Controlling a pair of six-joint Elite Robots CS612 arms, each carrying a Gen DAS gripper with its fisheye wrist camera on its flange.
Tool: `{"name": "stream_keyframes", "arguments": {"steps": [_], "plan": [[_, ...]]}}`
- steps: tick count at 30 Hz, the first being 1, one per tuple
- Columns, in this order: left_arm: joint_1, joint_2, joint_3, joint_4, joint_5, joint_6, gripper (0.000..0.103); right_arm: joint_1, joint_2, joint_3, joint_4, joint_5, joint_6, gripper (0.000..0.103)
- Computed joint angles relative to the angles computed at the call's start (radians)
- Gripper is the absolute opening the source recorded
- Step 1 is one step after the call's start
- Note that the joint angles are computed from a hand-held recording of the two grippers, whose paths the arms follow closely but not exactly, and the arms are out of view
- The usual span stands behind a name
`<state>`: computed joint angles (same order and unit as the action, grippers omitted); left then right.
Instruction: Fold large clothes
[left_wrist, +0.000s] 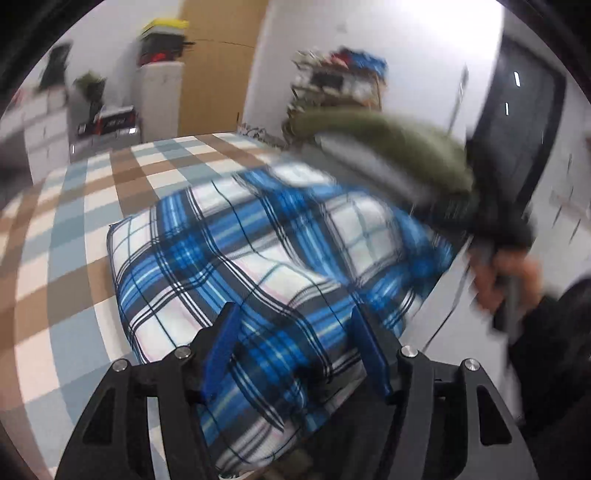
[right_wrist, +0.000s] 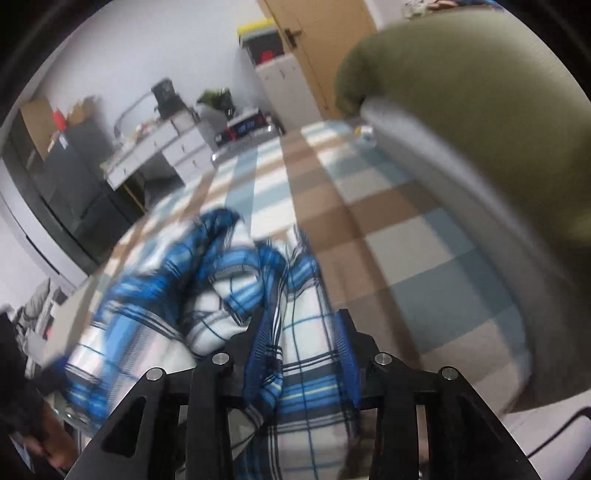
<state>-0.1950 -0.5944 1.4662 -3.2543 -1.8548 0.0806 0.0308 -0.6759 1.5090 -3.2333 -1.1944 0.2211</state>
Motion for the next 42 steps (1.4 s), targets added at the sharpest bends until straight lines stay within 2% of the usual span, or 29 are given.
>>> {"name": "stream_keyframes", "arguments": {"steps": [2, 4, 6, 8, 9, 10, 12, 13, 14, 16, 18, 19, 20, 21, 23, 25, 26, 27, 28, 29, 31, 32, 34, 36, 38, 40, 41, 42], "plan": [[-0.017, -0.003, 0.020, 0.009, 0.070, 0.059, 0.059, -0.009, -0.009, 0.013, -0.029, 0.028, 0.021, 0.037], [-0.020, -0.006, 0.033, -0.009, 0.080, 0.078, 0.063, -0.008, -0.003, -0.014, -0.019, 0.103, 0.048, 0.041], [-0.016, -0.009, 0.035, -0.007, 0.064, 0.059, 0.064, -0.009, 0.029, -0.076, 0.021, 0.225, 0.055, 0.059], [-0.010, -0.009, 0.030, -0.003, 0.042, 0.034, 0.064, -0.009, 0.056, -0.133, 0.087, 0.346, 0.050, 0.069], [-0.006, -0.010, 0.031, -0.004, 0.030, 0.025, 0.064, -0.007, 0.071, -0.164, 0.120, 0.377, 0.045, 0.069], [-0.007, -0.007, 0.028, -0.005, 0.027, 0.022, 0.064, -0.002, 0.083, -0.192, 0.165, 0.396, 0.024, 0.069], [-0.009, -0.006, 0.030, -0.010, 0.027, 0.022, 0.064, 0.013, 0.111, -0.268, 0.321, 0.399, -0.035, 0.068], [-0.009, -0.007, 0.031, -0.009, 0.028, 0.024, 0.064, 0.022, 0.125, -0.299, 0.381, 0.388, -0.037, 0.049], [-0.009, -0.009, 0.032, -0.004, 0.033, 0.025, 0.064, 0.028, 0.136, -0.315, 0.399, 0.386, -0.037, 0.008], [-0.011, -0.010, 0.029, 0.005, 0.031, 0.023, 0.065, 0.031, 0.118, -0.294, 0.309, 0.397, -0.055, 0.004], [0.000, -0.010, 0.026, 0.000, -0.027, 0.001, 0.065, 0.019, 0.083, -0.227, 0.100, 0.466, -0.065, 0.004], [0.004, -0.008, 0.029, -0.015, -0.060, -0.005, 0.065, 0.017, 0.073, -0.201, -0.005, 0.460, -0.030, 0.003], [0.006, -0.008, 0.030, -0.025, -0.078, -0.004, 0.065, 0.017, 0.063, -0.179, -0.070, 0.422, -0.004, 0.003], [0.004, -0.009, 0.032, -0.020, -0.079, 0.004, 0.065, 0.018, 0.062, -0.168, -0.094, 0.380, 0.016, 0.003], [-0.003, -0.011, 0.036, -0.016, -0.059, 0.020, 0.065, 0.032, 0.063, -0.165, -0.016, 0.212, -0.003, 0.003], [-0.007, -0.014, 0.041, -0.012, -0.047, 0.031, 0.065, 0.039, 0.077, -0.197, 0.138, 0.126, -0.023, 0.004], [-0.007, -0.017, 0.043, -0.009, -0.043, 0.031, 0.065, 0.042, 0.087, -0.211, 0.205, 0.090, -0.023, 0.011], [-0.006, -0.020, 0.047, -0.008, -0.045, 0.028, 0.065, 0.045, 0.084, -0.207, 0.233, 0.056, -0.011, 0.029], [-0.005, -0.027, 0.057, -0.019, -0.049, 0.012, 0.065, 0.040, 0.076, -0.189, 0.219, 0.054, 0.013, 0.035], [0.000, -0.031, 0.062, -0.031, -0.060, -0.005, 0.065, 0.028, 0.066, -0.158, 0.163, 0.095, 0.044, 0.040], [0.013, -0.034, 0.068, -0.059, -0.092, -0.046, 0.065, 0.003, 0.048, -0.099, 0.088, 0.212, 0.052, 0.048], [0.018, -0.031, 0.067, -0.073, -0.103, -0.064, 0.065, -0.005, 0.041, -0.073, 0.061, 0.256, 0.050, 0.055], [0.032, -0.028, 0.075, -0.143, -0.127, -0.144, 0.065, -0.019, 0.026, -0.008, 0.011, 0.325, 0.024, 0.059], [0.040, -0.014, 0.062, -0.187, -0.127, -0.204, 0.065, -0.019, 0.018, 0.034, -0.012, 0.320, 0.006, 0.060], [0.036, -0.007, 0.050, -0.188, -0.068, -0.253, 0.065, -0.013, 0.015, 0.047, 0.002, 0.299, -0.007, 0.060], [0.029, -0.005, 0.037, -0.138, -0.036, -0.228, 0.065, -0.004, 0.014, 0.046, 0.009, 0.262, 0.005, 0.052], [0.020, -0.007, 0.040, -0.123, 0.000, -0.204, 0.065, 0.001, 0.011, 0.048, -0.005, 0.248, -0.002, 0.029], [0.014, -0.008, 0.047, -0.122, 0.020, -0.184, 0.065, 0.001, 0.010, 0.051, -0.025, 0.251, -0.009, 0.000]]}}
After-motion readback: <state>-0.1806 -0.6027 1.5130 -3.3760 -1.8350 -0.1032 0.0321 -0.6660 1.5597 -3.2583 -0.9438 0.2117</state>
